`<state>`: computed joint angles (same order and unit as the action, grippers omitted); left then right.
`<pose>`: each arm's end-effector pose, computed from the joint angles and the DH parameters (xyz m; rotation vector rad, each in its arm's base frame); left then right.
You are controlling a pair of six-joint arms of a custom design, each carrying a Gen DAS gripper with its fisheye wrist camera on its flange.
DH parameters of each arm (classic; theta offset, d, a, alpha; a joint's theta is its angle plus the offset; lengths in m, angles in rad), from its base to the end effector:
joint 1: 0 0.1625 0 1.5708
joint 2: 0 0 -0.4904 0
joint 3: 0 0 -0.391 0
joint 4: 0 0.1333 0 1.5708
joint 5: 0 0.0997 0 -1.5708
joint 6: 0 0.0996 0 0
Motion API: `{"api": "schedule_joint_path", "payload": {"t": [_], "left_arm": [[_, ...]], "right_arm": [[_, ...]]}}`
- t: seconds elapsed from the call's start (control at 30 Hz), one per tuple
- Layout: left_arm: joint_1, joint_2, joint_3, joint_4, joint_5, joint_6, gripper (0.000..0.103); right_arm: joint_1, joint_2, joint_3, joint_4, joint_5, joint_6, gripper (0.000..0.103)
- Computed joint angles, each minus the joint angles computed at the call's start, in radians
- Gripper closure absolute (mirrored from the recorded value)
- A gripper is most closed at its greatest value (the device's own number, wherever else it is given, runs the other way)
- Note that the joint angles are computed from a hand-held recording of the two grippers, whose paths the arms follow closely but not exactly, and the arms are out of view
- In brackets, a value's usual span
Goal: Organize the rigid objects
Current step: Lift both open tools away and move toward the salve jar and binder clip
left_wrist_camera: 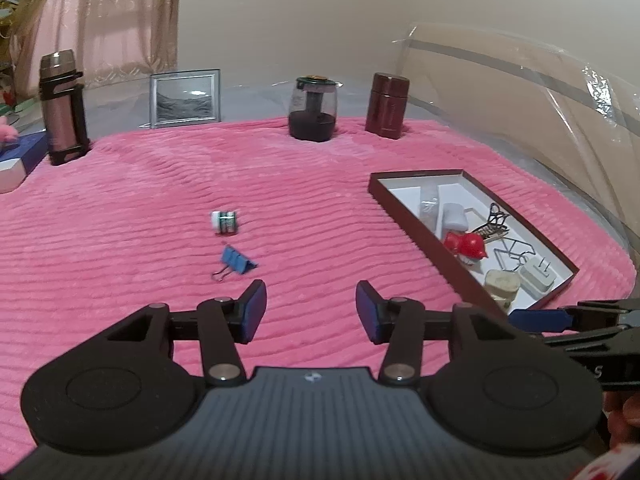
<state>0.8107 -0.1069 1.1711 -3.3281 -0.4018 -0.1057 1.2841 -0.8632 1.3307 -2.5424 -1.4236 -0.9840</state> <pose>-0.3736 -0.7195 -0.0933 0.1931 2.0778 -1.2287 -0.0851 -0.8118 0.3209 1.0321 -2.6798 0.7208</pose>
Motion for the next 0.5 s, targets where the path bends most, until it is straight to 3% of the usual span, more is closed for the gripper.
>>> {"api": "schedule_joint_path", "payload": {"t": [0.5], "left_arm": [[0.006, -0.067, 0.138, -0.012, 0.066, -0.092, 0.053]], "right_arm": [[0.020, 0.008, 0.042, 0.000, -0.009, -0.032, 0.043]]}}
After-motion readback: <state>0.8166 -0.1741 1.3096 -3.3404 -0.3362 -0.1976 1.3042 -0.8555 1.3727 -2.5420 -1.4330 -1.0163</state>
